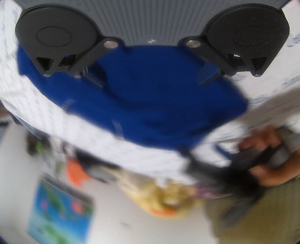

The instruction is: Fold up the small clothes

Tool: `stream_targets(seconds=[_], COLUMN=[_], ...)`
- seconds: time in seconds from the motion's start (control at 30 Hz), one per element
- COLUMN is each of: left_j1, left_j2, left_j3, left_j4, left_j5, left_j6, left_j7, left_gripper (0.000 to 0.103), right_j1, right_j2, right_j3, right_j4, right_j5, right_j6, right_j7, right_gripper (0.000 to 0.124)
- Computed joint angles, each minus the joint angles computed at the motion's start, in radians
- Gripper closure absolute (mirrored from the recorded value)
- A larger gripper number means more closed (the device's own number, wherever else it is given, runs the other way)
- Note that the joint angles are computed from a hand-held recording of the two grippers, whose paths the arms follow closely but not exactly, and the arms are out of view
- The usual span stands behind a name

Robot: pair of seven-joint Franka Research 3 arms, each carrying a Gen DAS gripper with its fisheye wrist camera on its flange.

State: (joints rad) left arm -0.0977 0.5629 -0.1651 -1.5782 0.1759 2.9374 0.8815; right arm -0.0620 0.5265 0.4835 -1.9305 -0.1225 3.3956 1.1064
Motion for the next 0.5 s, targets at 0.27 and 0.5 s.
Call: stream_targets(seconds=[0.27, 0.5], left_j1=[0.253, 0.143], left_j2=[0.171, 0.283], left_j3=[-0.355, -0.28], left_j4=[0.149, 0.36], left_j5=[-0.248, -0.297], left_j6=[-0.002, -0.071], left_j7=[0.316, 0.36], left_gripper=[0.0, 0.01], right_j1=[0.311, 0.527], right_j2=[0.019, 0.092], right_j3=[-0.251, -0.419], right_j4=[0.031, 0.152], right_j5=[0.088, 0.283], right_j6=[0.055, 0.051], right_j7=[-0.127, -0.182], right_gripper=[0.021, 0.021])
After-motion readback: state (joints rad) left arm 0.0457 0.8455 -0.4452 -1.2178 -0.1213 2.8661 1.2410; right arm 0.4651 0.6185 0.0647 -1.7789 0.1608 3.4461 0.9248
